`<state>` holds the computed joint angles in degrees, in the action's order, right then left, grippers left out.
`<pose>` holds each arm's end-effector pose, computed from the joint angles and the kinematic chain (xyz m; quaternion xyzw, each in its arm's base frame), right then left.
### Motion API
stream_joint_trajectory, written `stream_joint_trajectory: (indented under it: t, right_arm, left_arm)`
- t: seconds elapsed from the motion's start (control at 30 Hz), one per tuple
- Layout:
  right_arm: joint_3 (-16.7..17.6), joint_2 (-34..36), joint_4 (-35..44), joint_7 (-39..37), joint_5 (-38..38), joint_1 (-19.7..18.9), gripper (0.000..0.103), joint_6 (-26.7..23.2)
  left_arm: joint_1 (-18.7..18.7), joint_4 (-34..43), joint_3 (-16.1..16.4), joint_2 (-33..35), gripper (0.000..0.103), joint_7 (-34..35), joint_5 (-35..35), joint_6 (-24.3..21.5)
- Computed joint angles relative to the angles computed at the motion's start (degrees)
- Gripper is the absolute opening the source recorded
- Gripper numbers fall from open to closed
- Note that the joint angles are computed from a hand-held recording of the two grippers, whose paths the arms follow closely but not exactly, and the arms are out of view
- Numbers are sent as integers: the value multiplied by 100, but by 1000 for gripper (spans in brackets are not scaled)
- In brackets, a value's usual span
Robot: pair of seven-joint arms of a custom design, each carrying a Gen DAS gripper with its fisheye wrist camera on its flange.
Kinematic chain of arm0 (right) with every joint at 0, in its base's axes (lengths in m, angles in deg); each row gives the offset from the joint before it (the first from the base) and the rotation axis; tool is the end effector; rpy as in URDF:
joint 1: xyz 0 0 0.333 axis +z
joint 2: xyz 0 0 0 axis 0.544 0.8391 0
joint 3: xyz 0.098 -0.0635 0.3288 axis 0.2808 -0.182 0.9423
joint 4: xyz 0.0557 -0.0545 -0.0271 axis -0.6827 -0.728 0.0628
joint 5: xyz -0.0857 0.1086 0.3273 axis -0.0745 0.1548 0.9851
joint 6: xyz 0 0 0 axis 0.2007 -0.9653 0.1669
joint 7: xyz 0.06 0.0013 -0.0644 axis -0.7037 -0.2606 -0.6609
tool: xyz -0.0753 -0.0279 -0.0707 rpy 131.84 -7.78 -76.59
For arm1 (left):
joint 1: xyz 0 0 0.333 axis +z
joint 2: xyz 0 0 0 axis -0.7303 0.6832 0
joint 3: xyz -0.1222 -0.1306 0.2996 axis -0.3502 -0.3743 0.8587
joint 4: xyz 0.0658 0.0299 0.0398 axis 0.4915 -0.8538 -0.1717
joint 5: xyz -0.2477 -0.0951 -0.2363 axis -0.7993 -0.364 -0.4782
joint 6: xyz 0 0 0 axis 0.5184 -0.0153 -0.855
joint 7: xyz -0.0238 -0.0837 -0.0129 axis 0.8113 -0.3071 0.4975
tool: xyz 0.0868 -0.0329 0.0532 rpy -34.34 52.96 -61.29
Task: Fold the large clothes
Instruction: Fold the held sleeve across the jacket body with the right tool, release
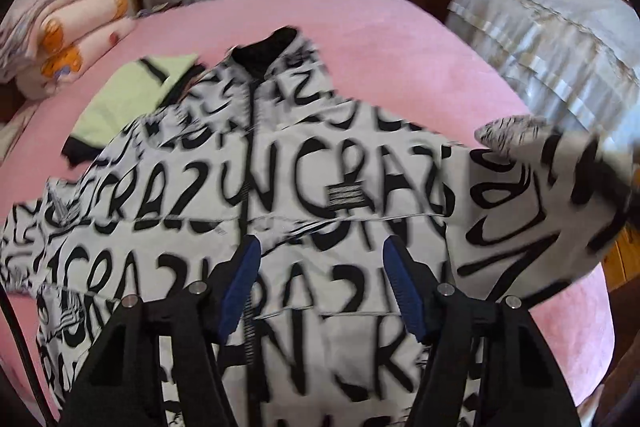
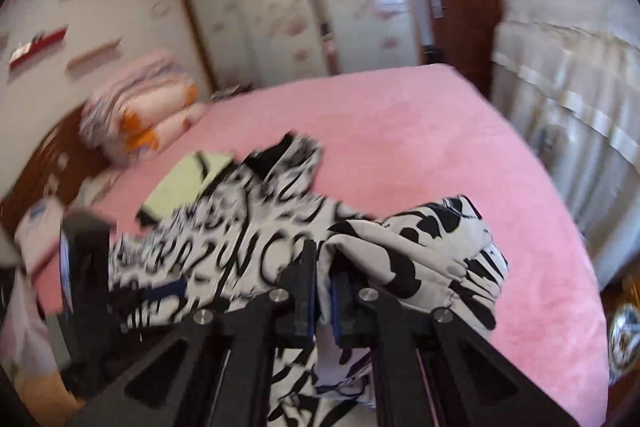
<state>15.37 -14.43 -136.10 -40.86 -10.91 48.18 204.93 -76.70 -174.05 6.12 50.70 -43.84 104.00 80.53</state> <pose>0.5705 0.1782 0.5858 -0.7811 0.4537 -0.1269 0.4098 0.5239 -0.4133 0.5617 -0.7814 0.5462 -0.1997 0.2260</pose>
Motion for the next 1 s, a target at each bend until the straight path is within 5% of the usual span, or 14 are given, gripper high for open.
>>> stream_joint_trajectory:
  t: [0.1, 0.23, 0.33, 0.53, 0.67, 1.0]
  right_arm:
    - [77, 234, -110, 221, -329, 137, 20, -488]
    - [136, 208, -450, 591, -616, 349, 61, -255]
    - [179, 85, -616, 372, -161, 298, 71, -385]
    - [119, -192, -1008, 152, 375, 244, 74, -439]
    - [50, -365, -1355, 202, 727, 189, 74, -440]
    - [86, -828, -2605, 1830, 663, 352, 74, 573]
  left_arm:
    - [376, -932, -36, -441, 62, -143, -411, 676]
    - [713, -1821, -107, -769, 62, -157, -727, 1678]
    - [832, -2189, -132, -846, 62, -163, -768, 2391]
    - [801, -2203, -150, -769, 62, 27, -571, 3038]
    - [613, -1942, -139, -687, 63, 210, -209, 2833]
    - [336, -1554, -251, -512, 65, 946, -93, 2458]
